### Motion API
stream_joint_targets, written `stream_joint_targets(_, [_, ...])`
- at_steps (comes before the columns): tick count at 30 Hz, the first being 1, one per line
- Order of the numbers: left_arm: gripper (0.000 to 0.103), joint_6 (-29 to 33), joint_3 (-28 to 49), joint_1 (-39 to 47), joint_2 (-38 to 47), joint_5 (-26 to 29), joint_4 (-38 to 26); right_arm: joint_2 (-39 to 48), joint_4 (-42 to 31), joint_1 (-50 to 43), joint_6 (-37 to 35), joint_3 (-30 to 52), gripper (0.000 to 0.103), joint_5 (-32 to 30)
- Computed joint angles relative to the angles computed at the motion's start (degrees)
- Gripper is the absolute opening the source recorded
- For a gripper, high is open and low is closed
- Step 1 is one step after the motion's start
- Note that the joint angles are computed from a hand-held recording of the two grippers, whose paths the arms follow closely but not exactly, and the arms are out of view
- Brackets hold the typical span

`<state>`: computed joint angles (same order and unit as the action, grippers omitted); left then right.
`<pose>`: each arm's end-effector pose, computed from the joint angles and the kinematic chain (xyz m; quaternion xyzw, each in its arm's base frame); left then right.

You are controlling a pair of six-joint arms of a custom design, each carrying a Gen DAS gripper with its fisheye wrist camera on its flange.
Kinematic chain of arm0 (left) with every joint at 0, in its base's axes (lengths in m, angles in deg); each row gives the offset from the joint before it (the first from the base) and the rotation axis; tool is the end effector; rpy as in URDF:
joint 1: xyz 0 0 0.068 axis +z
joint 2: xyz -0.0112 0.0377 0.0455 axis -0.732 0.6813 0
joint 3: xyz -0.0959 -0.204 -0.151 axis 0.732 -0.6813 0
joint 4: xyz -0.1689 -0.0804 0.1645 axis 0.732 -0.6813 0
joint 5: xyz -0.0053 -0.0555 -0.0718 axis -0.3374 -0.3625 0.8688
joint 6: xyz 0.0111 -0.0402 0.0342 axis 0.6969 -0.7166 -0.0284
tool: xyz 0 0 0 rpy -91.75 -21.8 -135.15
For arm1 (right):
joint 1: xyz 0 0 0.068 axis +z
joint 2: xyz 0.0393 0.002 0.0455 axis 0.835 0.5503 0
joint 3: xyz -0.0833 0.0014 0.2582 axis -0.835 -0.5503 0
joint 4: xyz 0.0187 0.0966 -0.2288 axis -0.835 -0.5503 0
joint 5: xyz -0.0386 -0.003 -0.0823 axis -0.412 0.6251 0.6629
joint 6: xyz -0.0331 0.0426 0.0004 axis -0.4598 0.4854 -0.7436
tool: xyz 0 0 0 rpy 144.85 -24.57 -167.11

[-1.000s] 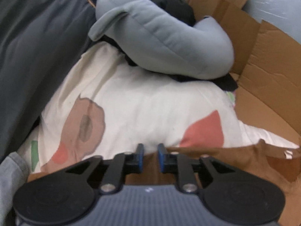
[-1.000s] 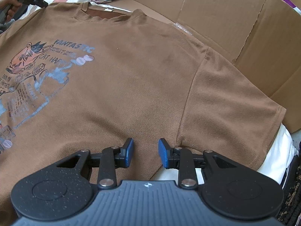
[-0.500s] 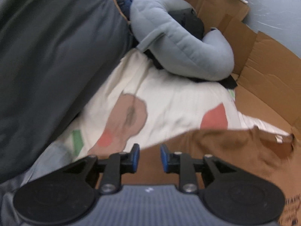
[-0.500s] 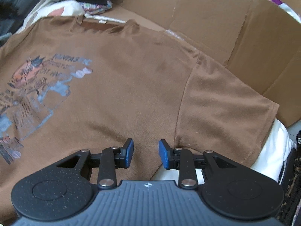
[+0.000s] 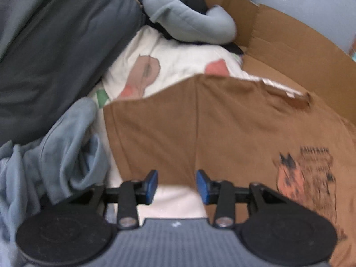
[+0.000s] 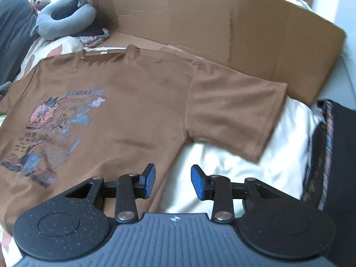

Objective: Fold clothes
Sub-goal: 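Grasp the brown T-shirt's hem with both grippers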

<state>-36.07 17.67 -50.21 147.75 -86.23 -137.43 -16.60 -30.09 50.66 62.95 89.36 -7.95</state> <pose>0.4164 -0.0232 0.2901 0.0484 0.9596 -0.0057 0.2771 0.2013 -0.0202 0.2522 0.0787 0.9521 0.0050 0.2954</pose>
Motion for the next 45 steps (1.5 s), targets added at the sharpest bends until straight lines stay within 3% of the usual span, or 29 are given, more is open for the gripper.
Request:
stream_joint_targets(3, [0.042, 1.8, -6.3, 0.2, -5.6, -0.4, 0.6, -4.3, -4.9, -1.0, 1.0, -0.1, 0.049, -1.5])
stream_joint_targets(8, [0.042, 4.4, -14.1, 0.5, -13.5, -1.7, -0.8, -10.9, -13.3, -0.4, 3.7, -0.8, 0.049, -3.5])
stream_joint_targets(19, [0.046, 8.7, -27.6, 0.2, -27.2, -3.3, -1.9, -19.8, -24.0, 16.6, 17.3, -2.5, 0.049, 0.3])
stream_joint_targets(23, [0.050, 10.9, -33.2, -1.9, -29.7, -4.1, 0.3, -18.8, -23.5, 23.3, 22.4, -3.1, 0.050, 2.7])
stream_joint_targets(25, [0.050, 11.9, -35.9, -3.1, -30.5, -4.6, 1.7, -17.9, -22.4, 24.8, 23.6, -3.8, 0.055, 3.0])
stream_joint_targets(31, [0.051, 17.2, -42.5, -6.5, -29.1, -6.5, 9.2, -15.7, -18.4, 24.1, 23.3, -7.8, 0.056, 2.6])
stream_joint_targets(35, [0.051, 17.8, -43.9, -6.7, -27.3, -3.4, 13.2, -15.0, -15.4, 21.9, 22.1, -10.6, 0.056, 2.2])
stream_joint_targets(45, [0.050, 19.0, -43.0, -7.5, -19.9, -2.1, 18.7, -12.7, -8.0, 21.7, 21.0, -14.5, 0.056, 1.1])
